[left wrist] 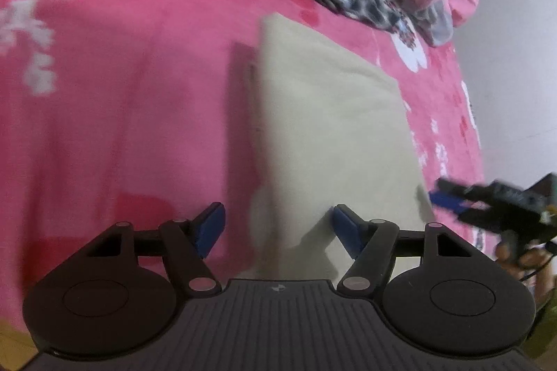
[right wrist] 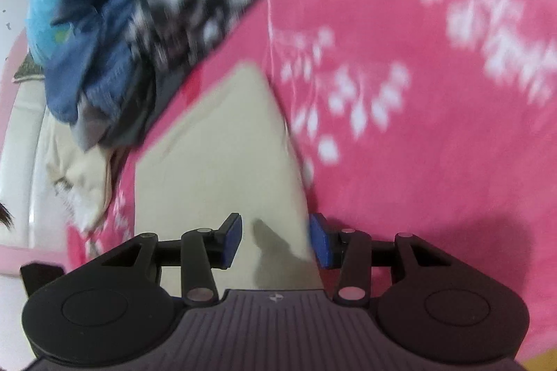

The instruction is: Fold clothes

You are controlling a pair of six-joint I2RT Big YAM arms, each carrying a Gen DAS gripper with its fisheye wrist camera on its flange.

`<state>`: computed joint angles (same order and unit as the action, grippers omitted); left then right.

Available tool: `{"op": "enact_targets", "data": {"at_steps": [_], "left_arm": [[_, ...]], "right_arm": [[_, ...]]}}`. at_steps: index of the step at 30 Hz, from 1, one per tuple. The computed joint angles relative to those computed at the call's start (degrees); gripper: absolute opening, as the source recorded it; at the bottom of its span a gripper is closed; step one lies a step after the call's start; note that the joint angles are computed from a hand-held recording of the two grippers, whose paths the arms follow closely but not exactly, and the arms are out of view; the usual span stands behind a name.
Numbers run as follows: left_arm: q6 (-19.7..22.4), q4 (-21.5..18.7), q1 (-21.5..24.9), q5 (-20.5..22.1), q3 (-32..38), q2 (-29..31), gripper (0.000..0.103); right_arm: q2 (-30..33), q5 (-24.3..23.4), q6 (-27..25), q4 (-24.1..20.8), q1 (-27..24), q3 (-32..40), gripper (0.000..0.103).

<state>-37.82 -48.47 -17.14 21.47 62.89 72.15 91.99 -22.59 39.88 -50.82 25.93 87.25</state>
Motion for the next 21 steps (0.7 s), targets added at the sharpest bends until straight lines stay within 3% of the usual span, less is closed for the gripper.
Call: {"op": "enact_targets", "data": {"at_steps": [5,9,13,17,18,19,21], "left_arm": [[1.9,1.8,-0.4,-3.9,0.7,-0.8,0.066],[4.9,6.7,-1.4,-9.0,2.2,-0.2,0.062],[13.0,11.0,-0.6,-8.8,7.2,4.9,0.062],[21.3,9.8,-0.8,-0.9,15.8,14.4,0.062],[23.0,8.1,-1.3,-0.3,17.8,16.6,0.058],[24.7,6.4,-1.8,0.1,19.8,18.8,0.057],[28.1,5.0,-3.5,-3.7,21.5,21.7,0.059]], "right_arm": [[5.4,6.3,-11.6,0.8,4.8,8.3,0.044],[11.0,11.0,-11.9,-0.6,7.8,15.8,0.042],[8.6,16.9,-12.1,-1.0,10.3,13.1,0.042],[7.0,21.7,-13.9,0.8,12.4,10.1,0.042],[6.8,22.5,-14.1,1.3,12.7,9.4,0.041],[6.3,22.9,-14.3,1.8,13.1,8.3,0.041],[5.3,23.4,-14.7,2.7,13.9,6.1,0.040]]}}
